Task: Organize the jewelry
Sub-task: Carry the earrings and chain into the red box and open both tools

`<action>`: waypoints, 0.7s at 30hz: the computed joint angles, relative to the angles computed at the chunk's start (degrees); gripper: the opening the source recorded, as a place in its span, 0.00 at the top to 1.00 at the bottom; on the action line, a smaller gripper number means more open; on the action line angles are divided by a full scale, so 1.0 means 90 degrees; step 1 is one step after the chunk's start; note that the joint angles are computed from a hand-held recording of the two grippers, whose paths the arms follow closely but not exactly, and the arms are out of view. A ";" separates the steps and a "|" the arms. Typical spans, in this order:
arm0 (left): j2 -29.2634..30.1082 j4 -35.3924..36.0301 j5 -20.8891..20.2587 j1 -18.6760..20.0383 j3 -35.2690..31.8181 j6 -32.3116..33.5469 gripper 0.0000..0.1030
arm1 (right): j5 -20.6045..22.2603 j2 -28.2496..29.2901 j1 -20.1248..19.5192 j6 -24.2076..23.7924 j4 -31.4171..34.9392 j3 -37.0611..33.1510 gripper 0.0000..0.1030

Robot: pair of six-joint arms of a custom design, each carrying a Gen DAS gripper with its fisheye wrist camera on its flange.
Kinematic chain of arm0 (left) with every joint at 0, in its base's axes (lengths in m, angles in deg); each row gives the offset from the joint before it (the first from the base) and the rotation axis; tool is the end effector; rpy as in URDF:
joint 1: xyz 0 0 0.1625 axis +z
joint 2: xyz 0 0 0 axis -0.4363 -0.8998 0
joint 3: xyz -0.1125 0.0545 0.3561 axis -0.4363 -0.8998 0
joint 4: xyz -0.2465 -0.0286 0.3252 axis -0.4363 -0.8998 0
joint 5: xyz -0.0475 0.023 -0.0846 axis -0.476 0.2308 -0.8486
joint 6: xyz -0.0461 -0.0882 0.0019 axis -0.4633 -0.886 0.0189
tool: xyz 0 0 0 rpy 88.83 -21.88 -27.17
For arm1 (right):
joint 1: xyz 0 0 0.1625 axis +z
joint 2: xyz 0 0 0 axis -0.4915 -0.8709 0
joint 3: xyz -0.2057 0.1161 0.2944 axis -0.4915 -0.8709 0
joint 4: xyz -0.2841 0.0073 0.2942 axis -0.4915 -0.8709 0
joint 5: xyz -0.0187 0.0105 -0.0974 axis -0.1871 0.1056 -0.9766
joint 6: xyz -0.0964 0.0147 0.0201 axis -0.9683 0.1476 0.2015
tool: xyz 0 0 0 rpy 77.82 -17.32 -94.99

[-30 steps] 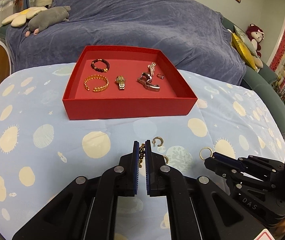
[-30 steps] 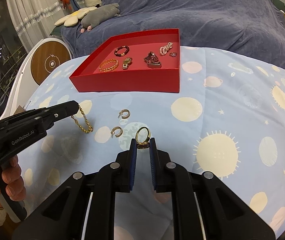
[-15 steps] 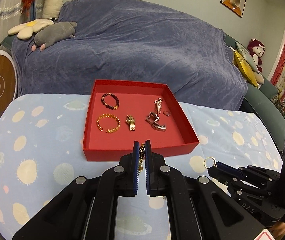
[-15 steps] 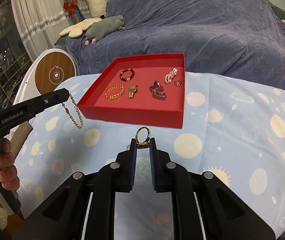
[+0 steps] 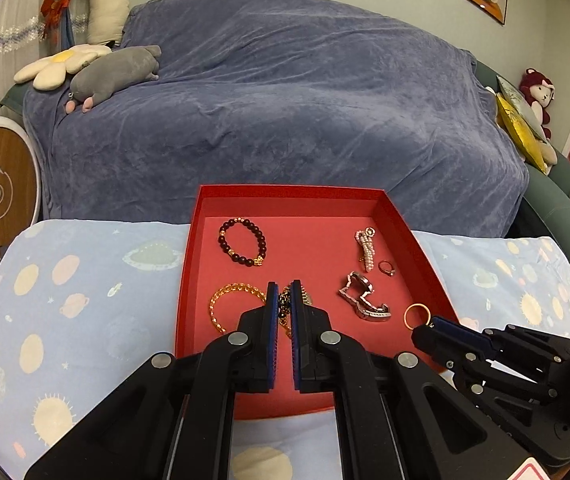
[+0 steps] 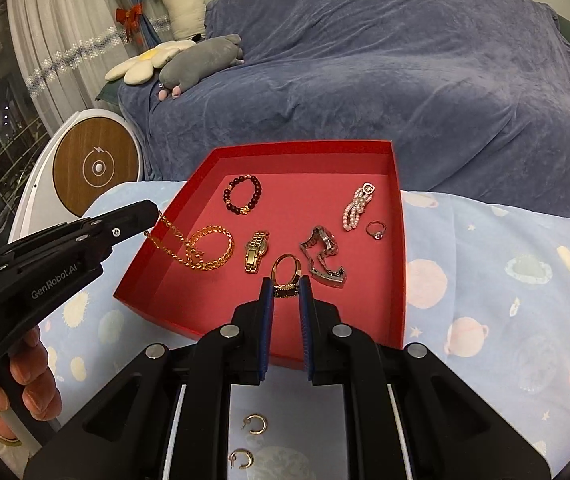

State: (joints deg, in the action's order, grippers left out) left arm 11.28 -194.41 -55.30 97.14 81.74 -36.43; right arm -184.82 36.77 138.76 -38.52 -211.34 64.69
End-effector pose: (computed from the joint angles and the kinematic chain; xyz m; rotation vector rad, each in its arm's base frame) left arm -0.0206 -0.6616 0.2715 0.4342 2.3348 -0.9443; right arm 0.3295 -0.6647 -0.0704 0.6432 -2.5430 0.7721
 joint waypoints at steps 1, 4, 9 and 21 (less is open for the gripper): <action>0.0063 -0.0004 0.0006 0.0026 -0.0061 0.0007 0.97 | 0.0006 0.0100 -0.0029 0.0035 0.0110 -0.0158 0.88; 0.0229 0.0022 0.0042 0.0095 -0.0213 0.0018 0.97 | -0.0046 0.0359 -0.0053 -0.0009 0.0314 -0.0561 0.88; 0.0412 -0.0006 0.0177 0.0169 -0.0340 0.0036 0.96 | -0.0089 0.0640 -0.0069 -0.0088 0.0500 -0.0966 0.87; 0.0412 -0.0136 0.0735 0.0116 -0.0166 -0.0144 0.63 | -0.0163 0.0216 0.0041 -0.0170 -0.0100 -0.0200 0.63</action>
